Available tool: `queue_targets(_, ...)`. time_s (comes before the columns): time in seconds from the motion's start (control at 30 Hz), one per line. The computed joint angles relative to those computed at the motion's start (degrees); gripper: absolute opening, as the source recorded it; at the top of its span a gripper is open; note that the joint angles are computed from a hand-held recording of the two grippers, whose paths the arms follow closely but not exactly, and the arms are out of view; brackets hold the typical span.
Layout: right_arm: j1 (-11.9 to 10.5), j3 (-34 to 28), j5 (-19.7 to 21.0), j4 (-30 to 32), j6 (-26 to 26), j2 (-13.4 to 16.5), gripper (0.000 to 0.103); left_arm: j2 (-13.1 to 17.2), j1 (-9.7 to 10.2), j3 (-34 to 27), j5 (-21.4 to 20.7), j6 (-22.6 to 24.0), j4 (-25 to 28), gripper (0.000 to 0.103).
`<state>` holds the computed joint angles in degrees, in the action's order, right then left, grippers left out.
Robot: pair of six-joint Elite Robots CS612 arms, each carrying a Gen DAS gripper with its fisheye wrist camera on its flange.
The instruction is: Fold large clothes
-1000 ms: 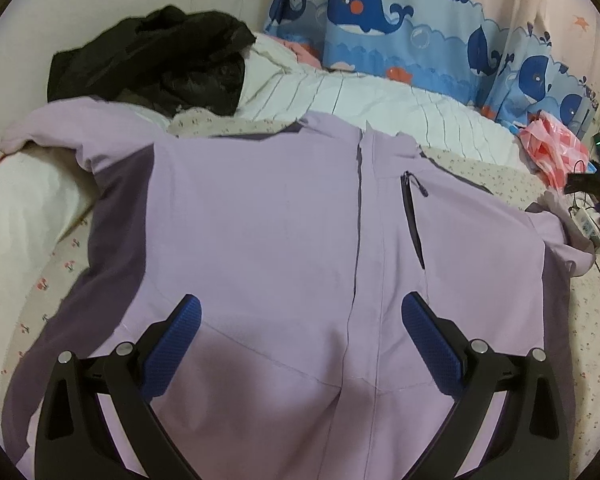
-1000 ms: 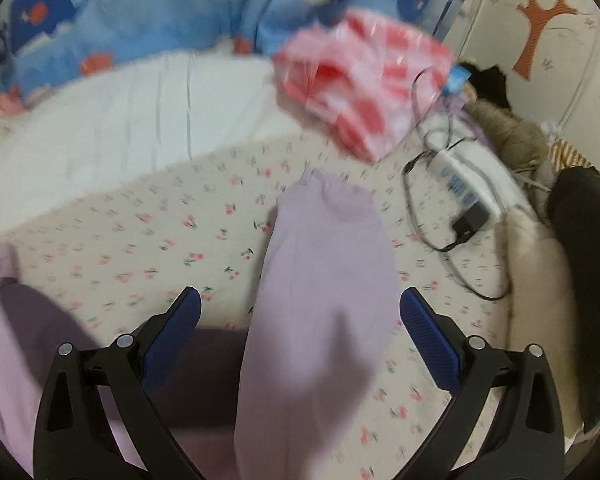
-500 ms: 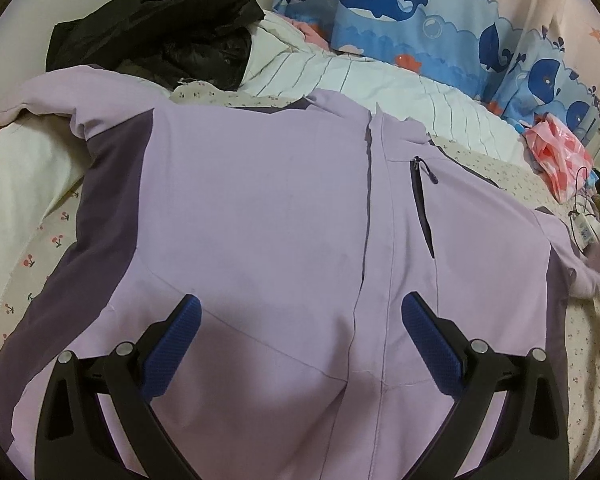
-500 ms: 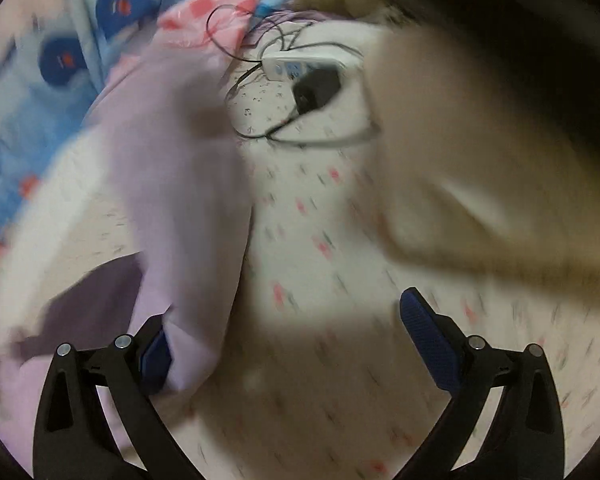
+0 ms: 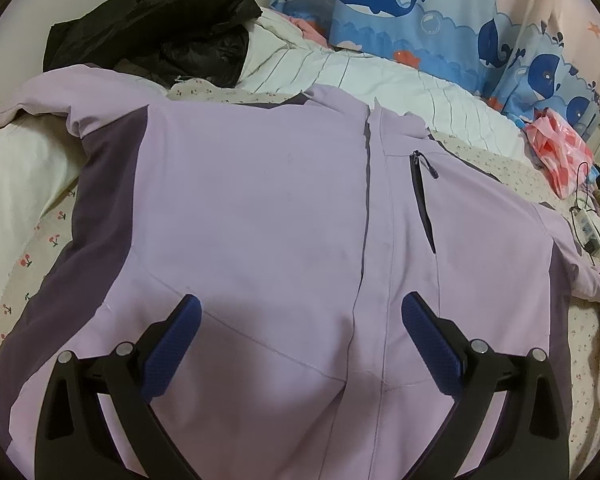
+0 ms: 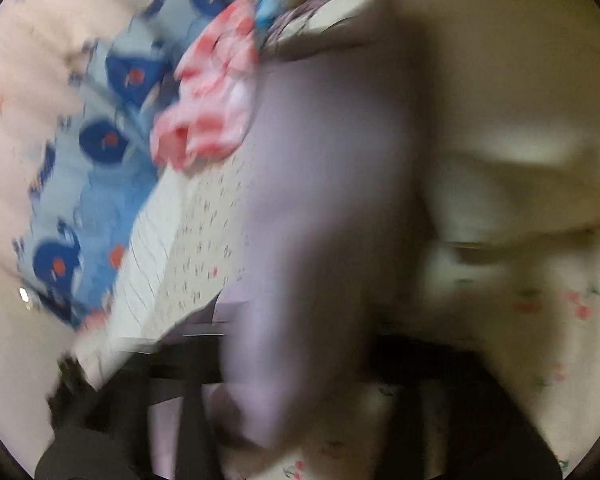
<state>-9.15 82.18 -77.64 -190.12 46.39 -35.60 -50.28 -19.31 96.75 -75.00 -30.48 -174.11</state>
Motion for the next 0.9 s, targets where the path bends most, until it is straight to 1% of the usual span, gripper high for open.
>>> queue_targets(0.03,0.75,-1.07,-1.08,0.15,-2.55,-0.09,0.012,-0.09,-0.04,0.16,0.13,0.06,-0.39,0.096)
queue_targets(0.07,1.09,-2.77,-0.91,0.46,-4.7,0.25,0.009,-0.02,-0.07,0.15,0.32,0.09,-0.79,0.096)
queue_targets(0.1,1.85,-4.51,0.08,-0.9,-9.08,-0.04,0.008,0.01,-0.1,0.21,0.54,0.06,-1.28,0.096)
queue_targets(0.13,2.08,-5.46,1.13,-2.44,-11.32,-0.16,0.008,0.03,-0.11,0.26,0.61,-0.02,-1.57,0.096)
queue_targets(0.17,2.55,-6.76,2.89,-6.32,-14.65,-0.59,0.007,0.1,-0.05,0.21,0.54,-0.09,-1.71,0.096)
queue_targets(0.2,2.75,-7.4,4.16,-10.7,-15.97,-0.93,0.007,0.14,0.02,0.21,0.37,-0.25,-1.79,0.096)
queue_targets(0.23,2.74,-7.82,4.89,-13.68,-16.31,-1.16,0.007,0.17,0.06,0.17,0.3,-0.4,-1.72,0.096)
queue_targets(0.3,2.48,-9.32,4.74,-18.24,-16.27,-1.49,0.007,0.17,0.2,0.27,0.09,-1.17,-1.64,0.096)
queue_targets(0.33,2.41,-9.99,3.33,-17.68,-17.07,-1.44,0.007,0.2,0.26,0.19,-0.03,-1.46,-1.57,0.096)
queue_targets(0.37,2.51,-10.54,1.11,-15.89,-17.52,-1.22,0.007,0.19,0.38,0.2,-0.34,-1.7,-1.67,0.096)
queue_targets(0.43,2.26,-10.37,-3.28,-11.2,-16.69,-0.34,0.007,0.1,0.39,0.35,-0.65,-1.79,-2.02,0.096)
queue_targets(0.47,2.16,-10.69,-5.69,-6.75,-16.28,0.55,0.008,0.06,0.33,0.38,-0.66,-1.76,-2.12,0.096)
queue_targets(0.5,2.04,-10.14,-7.23,-1.74,-15.85,1.12,0.009,0.04,0.26,0.42,-0.58,-1.51,-2.22,0.096)
queue_targets(0.53,1.94,-9.82,-7.62,2.01,-15.12,1.52,0.012,0.02,0.15,0.43,-0.44,-1.04,-2.05,0.096)
queue_targets(0.57,1.65,-9.83,-7.23,7.42,-13.96,1.95,0.022,0.04,0.1,0.36,-0.44,-0.81,-1.79,0.096)
queue_targets(0.6,1.18,-9.13,-5.7,10.46,-11.46,2.75,0.03,0.06,0.09,0.32,-0.62,-0.66,-1.58,0.096)
queue_targets(0.63,0.69,-8.36,-3.68,11.11,-8.81,3.16,0.047,0.08,0.1,0.3,-0.76,-0.63,-1.5,0.096)
queue_targets(0.67,0.14,-7.06,-1.0,9.35,-6.1,3.41,0.053,0.07,0.13,0.32,-0.82,-0.67,-1.46,0.096)
queue_targets(0.7,-0.03,-5.91,-0.46,5.19,-5.1,3.71,0.057,0.08,0.09,0.31,-0.66,-0.77,-1.51,0.096)
queue_targets(0.77,-0.27,-4.33,0.07,-0.09,-4.41,3.69,0.081,0.14,0.1,0.31,-0.56,-1.21,-1.67,0.096)
queue_targets(0.83,-0.11,-4.75,-0.63,-0.92,-3.07,3.5,0.085,0.18,0.13,0.26,-0.6,-1.41,-1.63,0.096)
queue_targets(0.87,-0.22,-4.51,-1.22,-2.12,-0.43,3.44,0.085,0.21,0.15,0.18,-0.69,-1.42,-1.52,0.096)
queue_targets(0.9,-0.33,-6.67,-0.42,-1.34,0.41,4.09,0.085,0.23,0.16,0.11,-0.72,-1.38,-1.44,0.096)
